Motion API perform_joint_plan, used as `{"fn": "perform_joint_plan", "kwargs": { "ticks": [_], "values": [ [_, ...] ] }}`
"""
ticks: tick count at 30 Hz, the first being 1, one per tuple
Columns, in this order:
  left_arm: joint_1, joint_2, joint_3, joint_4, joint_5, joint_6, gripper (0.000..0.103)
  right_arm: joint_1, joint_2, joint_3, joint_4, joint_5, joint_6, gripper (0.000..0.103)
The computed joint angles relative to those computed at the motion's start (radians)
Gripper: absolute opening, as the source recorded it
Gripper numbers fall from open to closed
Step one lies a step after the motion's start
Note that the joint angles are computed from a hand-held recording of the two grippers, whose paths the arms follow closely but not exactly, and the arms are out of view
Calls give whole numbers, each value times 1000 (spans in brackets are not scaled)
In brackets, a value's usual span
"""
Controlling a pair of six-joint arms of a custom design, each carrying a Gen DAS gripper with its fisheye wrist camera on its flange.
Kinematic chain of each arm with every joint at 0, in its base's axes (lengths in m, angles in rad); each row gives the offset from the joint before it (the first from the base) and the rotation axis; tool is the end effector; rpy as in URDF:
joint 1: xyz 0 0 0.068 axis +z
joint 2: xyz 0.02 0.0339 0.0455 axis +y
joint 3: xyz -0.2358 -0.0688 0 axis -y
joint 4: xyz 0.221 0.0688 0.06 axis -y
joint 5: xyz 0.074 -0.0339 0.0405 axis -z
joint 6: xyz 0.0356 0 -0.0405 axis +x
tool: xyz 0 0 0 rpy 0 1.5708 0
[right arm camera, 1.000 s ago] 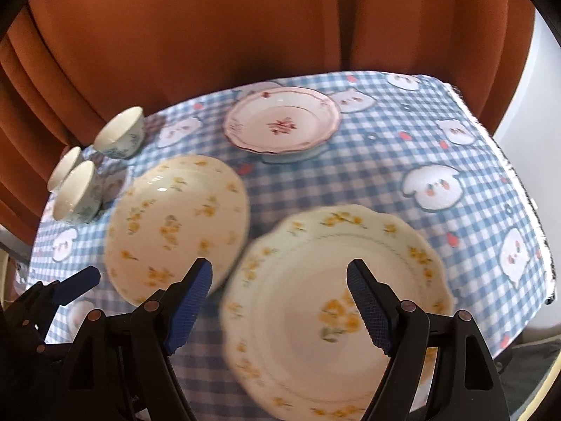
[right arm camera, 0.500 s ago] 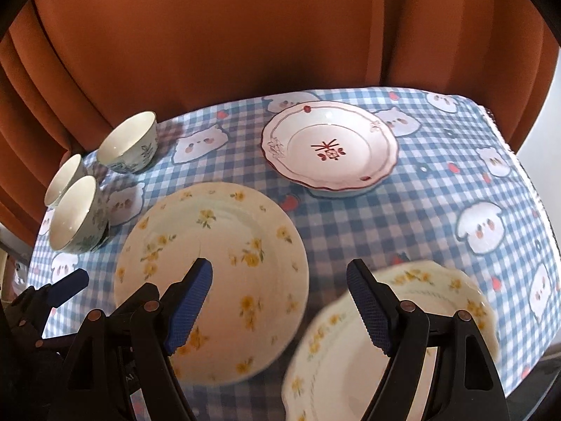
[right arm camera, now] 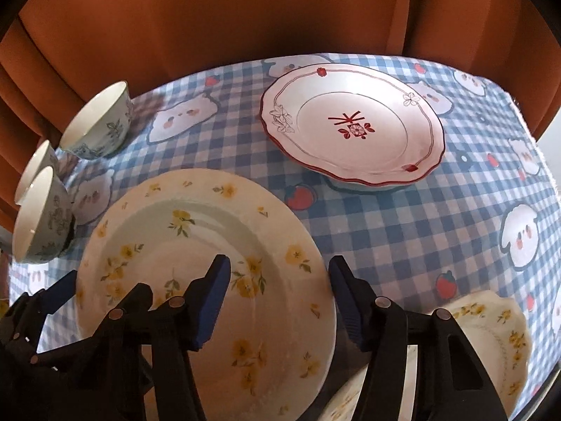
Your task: Organize plates and bowls
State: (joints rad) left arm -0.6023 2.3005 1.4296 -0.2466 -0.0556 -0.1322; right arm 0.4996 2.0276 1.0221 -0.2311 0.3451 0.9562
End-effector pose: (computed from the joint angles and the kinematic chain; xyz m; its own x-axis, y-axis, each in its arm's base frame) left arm 0.3418 -0.2326 0.0604 -0.8063 0.3946 -0.4407 0.4432 0.8964 -0.0082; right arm 0.2940 0.1467 0.0691 -0.7669 0.4573 -0.4502 0.4737 0.8767 0.0837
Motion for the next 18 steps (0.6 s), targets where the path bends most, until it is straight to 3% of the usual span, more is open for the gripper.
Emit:
{"fn": "perform_joint_plan", "kwargs": {
  "ticks": [5, 18],
  "values": [
    [17, -17, -27, -5, -4, 8, 85, 13, 0, 11, -19, -5, 14, 62],
    [122, -179, -310, 86, 9, 63, 79, 173, 8, 68, -86, -79, 151, 62]
  ]
}}
